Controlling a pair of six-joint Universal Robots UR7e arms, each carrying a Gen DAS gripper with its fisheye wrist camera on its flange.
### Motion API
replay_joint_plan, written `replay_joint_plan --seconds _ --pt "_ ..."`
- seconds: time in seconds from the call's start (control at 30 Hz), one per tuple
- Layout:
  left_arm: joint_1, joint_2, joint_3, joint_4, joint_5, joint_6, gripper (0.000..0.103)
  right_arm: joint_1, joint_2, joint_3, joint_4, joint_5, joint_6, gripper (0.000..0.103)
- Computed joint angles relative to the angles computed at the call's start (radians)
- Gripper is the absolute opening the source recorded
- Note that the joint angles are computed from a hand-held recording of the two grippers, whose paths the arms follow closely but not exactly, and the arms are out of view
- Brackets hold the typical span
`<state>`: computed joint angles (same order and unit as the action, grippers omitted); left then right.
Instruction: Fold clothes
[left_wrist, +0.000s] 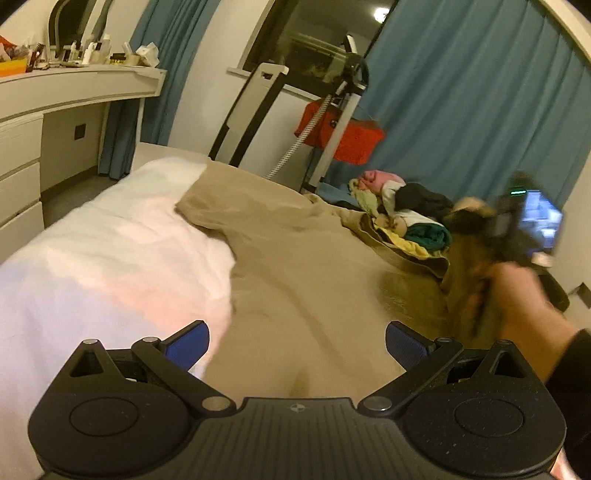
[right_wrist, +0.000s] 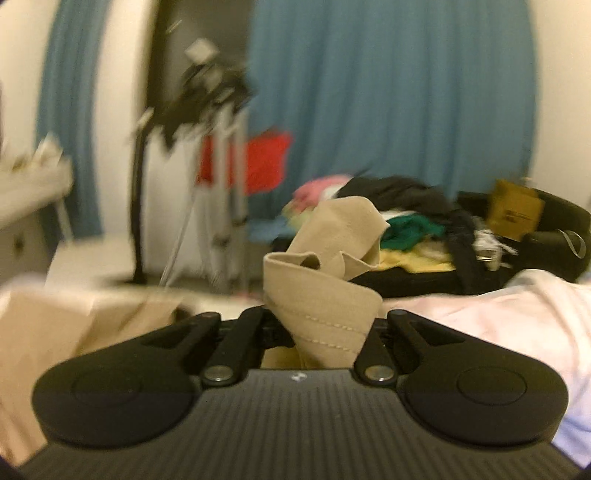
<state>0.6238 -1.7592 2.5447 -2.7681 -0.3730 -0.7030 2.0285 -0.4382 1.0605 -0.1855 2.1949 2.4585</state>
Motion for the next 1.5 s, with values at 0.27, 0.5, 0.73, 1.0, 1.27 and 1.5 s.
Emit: replay_joint_plan --seconds 0.27,0.5,0.73,1.0,1.27,1.5 --pt "0.129 0.108 -0.027 -0.185 -0.046 0.133 0.102 -0.018 0.200 -0.267 0.306 -0.023 0.056 0.074" --pt "0.135 0.188 -0.042 -0.252 -0.047 0.202 0.102 0.006 -0.065 0.045 0.303 -0.242 0.211 0.103" --pt "0.046 0.149 -0.017 -0.125 0.009 0.130 0.102 0.062 -0.405 0.472 0.195 -0.268 0.341 0.103" --pt "-0.112 0.051 -0.002 0.301 -0.020 -0.166 0.102 0.100 -0.731 0.854 0.163 -0.178 0.485 0.103" --pt "-0.220 0.179 -0.018 0.372 -0.152 -0.274 0.094 0.024 -1.011 1.062 0.058 -0.175 0.567 0.103" --pt "-0.244 0.400 -0.063 0.116 -0.331 -0.200 0.072 -0.076 -1.168 1.135 0.019 -0.203 0.537 0.103"
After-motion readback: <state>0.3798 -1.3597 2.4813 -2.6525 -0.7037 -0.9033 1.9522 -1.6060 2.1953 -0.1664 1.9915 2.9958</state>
